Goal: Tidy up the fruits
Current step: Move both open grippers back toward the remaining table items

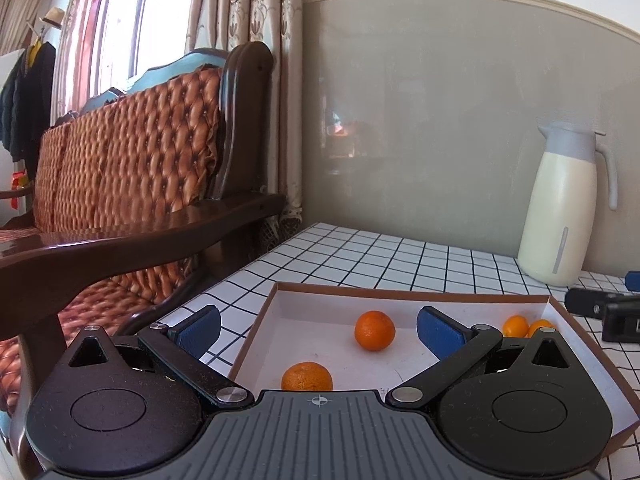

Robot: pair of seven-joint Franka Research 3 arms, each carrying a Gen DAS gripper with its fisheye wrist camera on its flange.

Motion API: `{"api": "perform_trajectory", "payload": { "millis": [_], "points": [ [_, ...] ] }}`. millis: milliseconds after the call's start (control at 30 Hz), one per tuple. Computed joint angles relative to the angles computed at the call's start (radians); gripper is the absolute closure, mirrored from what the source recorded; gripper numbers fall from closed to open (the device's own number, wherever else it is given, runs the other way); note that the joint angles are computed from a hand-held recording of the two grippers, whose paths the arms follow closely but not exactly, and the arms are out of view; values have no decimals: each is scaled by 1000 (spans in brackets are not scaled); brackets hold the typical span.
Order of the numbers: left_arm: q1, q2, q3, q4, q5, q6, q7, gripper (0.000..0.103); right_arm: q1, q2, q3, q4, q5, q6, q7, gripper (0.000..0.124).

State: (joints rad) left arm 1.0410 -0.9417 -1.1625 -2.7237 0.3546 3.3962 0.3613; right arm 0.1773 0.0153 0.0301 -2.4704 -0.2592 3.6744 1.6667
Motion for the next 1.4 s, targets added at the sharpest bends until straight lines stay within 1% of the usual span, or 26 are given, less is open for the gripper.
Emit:
{"api": "perform_trajectory", "payload": {
  "millis": [100,200,267,300,367,433,467,567,600,667,700,767,833,900,967,1067,1100,1133,1167,1200,1267,1333,1400],
  "points": [
    [-12,-57,-11,1,-2,-49,-17,0,18,-29,9,-29,110,7,-99,27],
    [-48,-44,14,-1,13,-77,-48,0,27,-59,3,-47,149,-11,-138,27],
    [-67,-47,27,5,34,-102,-56,0,28,-75,-18,-59,105,-15,-116,27],
    [-71,-61,29,6,44,-100,-61,0,28,-84,-28,-65,82,-16,-105,27],
    [-85,-89,29,8,50,-112,-85,0,28,-99,-62,-76,-8,-12,-44,27],
    [-103,-92,43,6,57,-94,-106,0,26,-114,-94,-81,-97,-14,17,27],
    [-113,-94,47,8,56,-98,-116,0,25,-121,-107,-83,-133,-18,40,27],
    [-143,-96,51,28,57,-161,-158,0,19,-140,-143,-92,-216,-14,96,27],
    [-150,-81,55,36,71,-171,-163,0,15,-146,-150,-97,-227,-6,106,27],
    [-159,-45,58,53,97,-183,-171,0,15,-152,-185,-92,-308,0,176,27],
    [-161,-38,56,57,106,-181,-182,0,12,-154,-203,-89,-353,5,216,27],
    [-150,-45,45,56,120,-121,-196,0,-8,-160,-203,-94,-360,14,228,27],
    [-142,-94,14,64,104,-127,-225,0,-24,-163,-202,-99,-357,21,228,27],
    [-134,-137,-13,75,102,-124,-246,0,-44,-169,-188,-114,-311,23,188,27],
    [-117,-162,-37,78,89,-72,-277,0,-61,-177,-161,-129,-227,8,110,27],
    [-96,-182,-61,92,64,-17,-293,0,-70,-188,-143,-145,-120,-22,14,27],
    [-84,-191,-70,92,50,18,-301,0,-68,-189,-149,-151,-103,-23,-4,27],
    [-80,-197,-79,98,38,24,-304,0,-59,-191,-169,-151,-113,-30,5,27],
    [-81,-206,-89,110,33,3,-301,0,-43,-190,-210,-149,-163,-24,47,27],
    [-83,-203,-94,125,39,-15,-293,0,-40,-187,-233,-151,-188,-6,71,27],
    [-79,-189,-108,150,46,-25,-288,0,-56,-188,-245,-159,-195,11,81,27],
    [-73,-149,-113,169,59,4,-277,0,-67,-190,-267,-159,-234,17,114,27],
    [-68,-142,-125,183,41,20,-286,0,-84,-190,-285,-160,-268,23,143,28]
  ]
}}
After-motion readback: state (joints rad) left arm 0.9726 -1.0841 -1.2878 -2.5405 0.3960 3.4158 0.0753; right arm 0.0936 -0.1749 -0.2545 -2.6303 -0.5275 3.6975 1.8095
